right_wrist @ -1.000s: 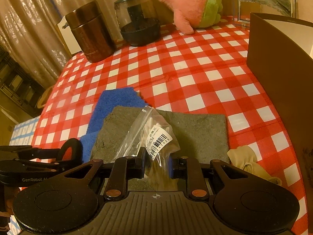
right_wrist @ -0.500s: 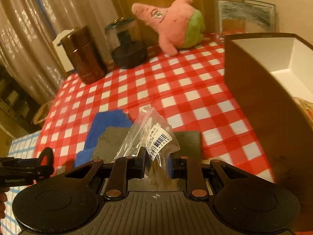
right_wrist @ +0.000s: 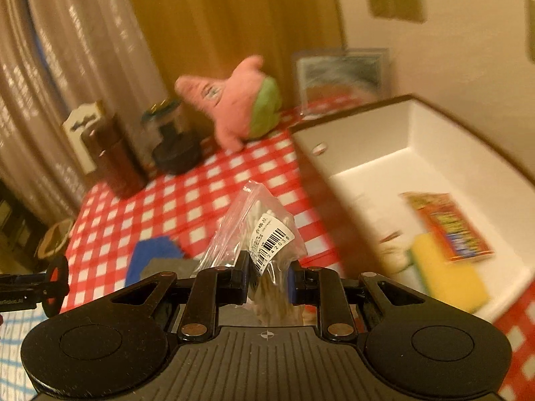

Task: Organize soft objects
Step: 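Carry the round pad and cotton-swab bag with both tools over the box, then open both tools to drop the round pad and swab bag into the box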

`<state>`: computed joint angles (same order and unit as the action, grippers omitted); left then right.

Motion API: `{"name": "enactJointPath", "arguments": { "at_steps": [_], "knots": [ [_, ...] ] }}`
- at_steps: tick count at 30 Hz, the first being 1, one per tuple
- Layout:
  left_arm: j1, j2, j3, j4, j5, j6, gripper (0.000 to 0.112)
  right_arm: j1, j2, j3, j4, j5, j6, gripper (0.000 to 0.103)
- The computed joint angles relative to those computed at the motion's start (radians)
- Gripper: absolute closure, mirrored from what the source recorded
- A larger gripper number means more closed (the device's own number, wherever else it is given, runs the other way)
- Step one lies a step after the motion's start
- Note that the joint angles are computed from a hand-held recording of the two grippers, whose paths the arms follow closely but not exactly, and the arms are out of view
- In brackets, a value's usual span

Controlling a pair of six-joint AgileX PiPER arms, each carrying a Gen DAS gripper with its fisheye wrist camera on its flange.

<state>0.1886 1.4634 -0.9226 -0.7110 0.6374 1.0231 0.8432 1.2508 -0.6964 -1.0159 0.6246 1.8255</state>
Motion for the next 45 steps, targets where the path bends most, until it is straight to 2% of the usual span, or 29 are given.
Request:
{"name": "enactJointPath", "arguments": {
  "at_steps": [8, 13, 17, 23, 25, 28, 33, 39, 45],
  "knots": [
    [-0.248, -0.045, -0.035, 0.037, -0.023, -0.129, 0.05, -0.004, -0.239, 0.079, 0.067, 0.189, -0.099, 0.081],
    [-0.426, -0.024, -0.087, 0.085, -0.065, -0.253, 0.05, -0.078, -0.353, 0.118, 0.131, 0.213, -0.218, 0.081],
    [-0.579, 0.03, -0.163, 0.152, -0.103, -0.374, 0.05, -0.209, -0.401, 0.139, 0.208, 0.163, -0.367, 0.081],
    [-0.748, 0.173, -0.333, 0.28, -0.119, -0.553, 0.05, -0.504, -0.412, 0.154, 0.412, -0.017, -0.7, 0.081],
    [-0.786, 0.223, -0.396, 0.328, -0.114, -0.612, 0.05, -0.599, -0.39, 0.151, 0.502, -0.077, -0.835, 0.081],
    [-0.828, 0.289, -0.482, 0.389, -0.102, -0.682, 0.05, -0.76, -0.347, 0.147, 0.713, -0.175, -1.111, 0.081],
    [-0.869, 0.428, -0.664, 0.473, -0.048, -0.78, 0.05, -0.92, -0.256, 0.124, 1.008, -0.259, -1.49, 0.081],
    [-0.885, 0.605, -0.902, 0.537, 0.047, -0.854, 0.05, -1.031, -0.122, 0.081, 1.315, -0.312, -1.867, 0.081],
    [-0.895, 0.753, -1.117, 0.594, 0.136, -0.897, 0.05, -1.074, 0.01, 0.023, 1.507, -0.343, -2.102, 0.081]
  ]
}}
